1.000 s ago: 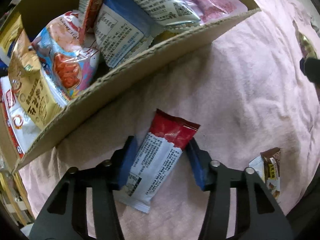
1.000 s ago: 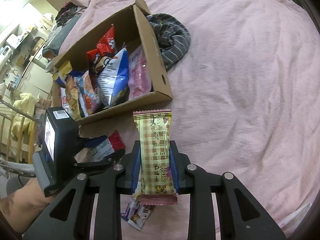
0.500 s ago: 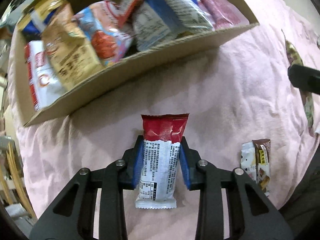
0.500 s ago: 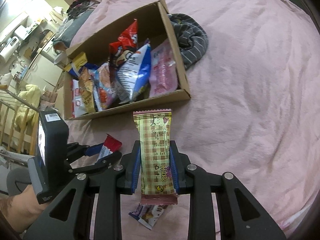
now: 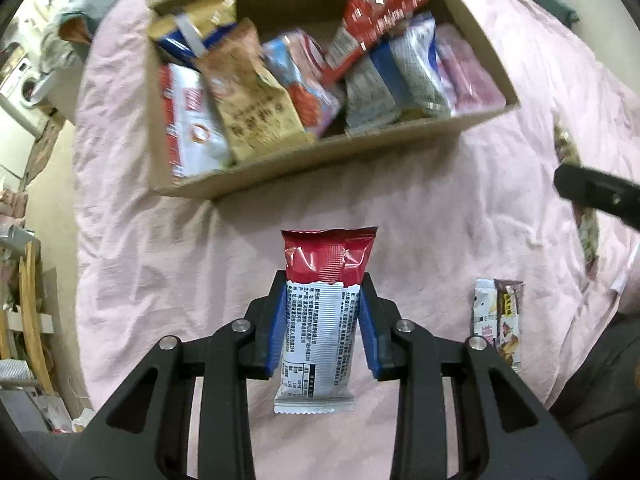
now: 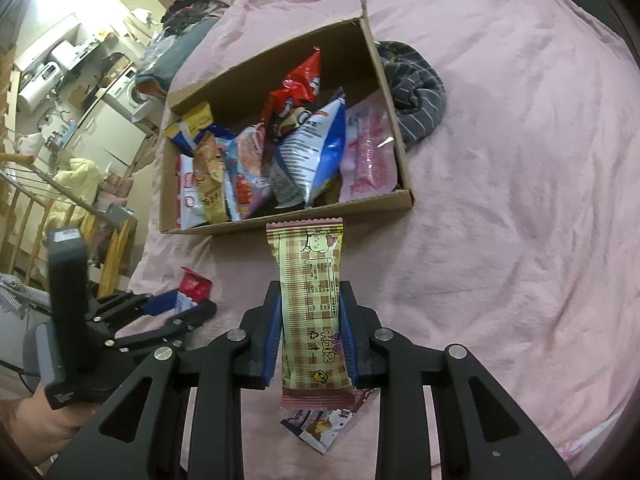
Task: Organize snacks
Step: 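Lift both held bars and carry them over the box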
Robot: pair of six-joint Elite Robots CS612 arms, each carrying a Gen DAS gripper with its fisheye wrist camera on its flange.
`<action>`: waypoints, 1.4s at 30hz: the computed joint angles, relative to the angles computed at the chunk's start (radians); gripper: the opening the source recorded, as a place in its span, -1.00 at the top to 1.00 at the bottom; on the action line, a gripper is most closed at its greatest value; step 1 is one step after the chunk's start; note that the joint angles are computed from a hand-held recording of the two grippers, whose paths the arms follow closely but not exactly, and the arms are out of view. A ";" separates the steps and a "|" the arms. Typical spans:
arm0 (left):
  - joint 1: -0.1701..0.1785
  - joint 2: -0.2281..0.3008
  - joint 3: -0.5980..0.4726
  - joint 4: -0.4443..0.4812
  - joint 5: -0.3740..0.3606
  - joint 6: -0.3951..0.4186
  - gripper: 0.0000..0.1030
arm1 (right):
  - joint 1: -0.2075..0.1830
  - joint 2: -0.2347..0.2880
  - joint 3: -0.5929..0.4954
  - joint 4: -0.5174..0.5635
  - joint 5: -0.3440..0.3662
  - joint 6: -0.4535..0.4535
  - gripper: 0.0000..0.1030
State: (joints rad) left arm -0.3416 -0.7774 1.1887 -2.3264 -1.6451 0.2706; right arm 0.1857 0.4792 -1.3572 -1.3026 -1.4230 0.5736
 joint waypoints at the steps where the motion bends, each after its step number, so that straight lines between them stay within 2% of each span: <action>1: 0.001 -0.013 0.023 -0.023 0.001 -0.008 0.45 | 0.000 0.000 0.000 -0.002 0.001 -0.001 0.46; 9: 0.003 -0.025 0.025 -0.127 -0.015 -0.117 0.45 | -0.002 0.007 -0.013 -0.071 0.022 0.008 0.46; 12: 0.006 -0.014 0.007 -0.152 -0.019 -0.149 0.45 | -0.003 0.009 -0.015 -0.097 0.021 0.017 0.46; 20: 0.017 0.026 -0.063 -0.170 -0.006 -0.144 0.44 | -0.009 0.004 0.011 -0.181 0.036 0.061 0.46; 26: 0.029 0.043 -0.098 -0.249 -0.029 -0.165 0.44 | -0.014 0.007 0.022 -0.264 0.025 0.100 0.46; 32: 0.040 0.075 -0.156 -0.260 -0.053 -0.181 0.44 | -0.019 0.005 0.039 -0.317 0.006 0.125 0.46; 42: 0.054 0.148 -0.277 -0.219 -0.100 -0.226 0.44 | -0.015 -0.033 0.132 -0.382 -0.041 0.074 0.46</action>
State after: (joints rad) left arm -0.2878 -0.6293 0.9120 -2.5458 -1.7451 0.0445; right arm 0.1710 0.4464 -1.2248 -1.6849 -1.4637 0.6473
